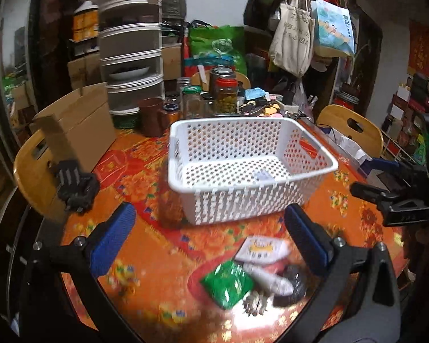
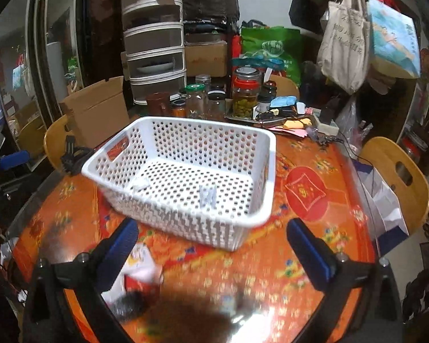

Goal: Organize soft objects
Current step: 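Withdraw both tools from the basket back toward the remaining items, then grasp the white ribbed sponge with the left tool while the right tool grasps the black mesh bundle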

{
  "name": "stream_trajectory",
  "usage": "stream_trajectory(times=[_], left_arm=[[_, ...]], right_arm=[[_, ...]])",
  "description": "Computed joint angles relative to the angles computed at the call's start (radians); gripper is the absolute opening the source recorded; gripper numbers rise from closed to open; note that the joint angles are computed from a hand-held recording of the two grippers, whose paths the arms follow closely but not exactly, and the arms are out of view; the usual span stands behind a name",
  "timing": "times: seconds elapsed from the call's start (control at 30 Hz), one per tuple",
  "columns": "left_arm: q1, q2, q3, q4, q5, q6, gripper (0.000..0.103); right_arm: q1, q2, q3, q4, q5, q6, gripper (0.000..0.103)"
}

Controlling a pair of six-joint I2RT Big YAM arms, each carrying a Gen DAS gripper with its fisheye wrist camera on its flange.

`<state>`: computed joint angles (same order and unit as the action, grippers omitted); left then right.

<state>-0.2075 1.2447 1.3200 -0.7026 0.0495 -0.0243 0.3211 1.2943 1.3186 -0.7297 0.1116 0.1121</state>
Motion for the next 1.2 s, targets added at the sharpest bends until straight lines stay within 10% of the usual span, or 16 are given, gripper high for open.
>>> stream_trajectory(times=[0.47,1.2], left_arm=[[-0.047,-0.18,-0.448,0.184,0.029,-0.053,0.103],[-0.162,-0.011,-0.413,0.23,-0.004,-0.02,0.047]], right_arm=[[0.107,-0.207,-0.437,0.245,-0.083,0.232,0.092],[0.122,-0.218,-0.461,0.243,-0.068,0.235,0.084]])
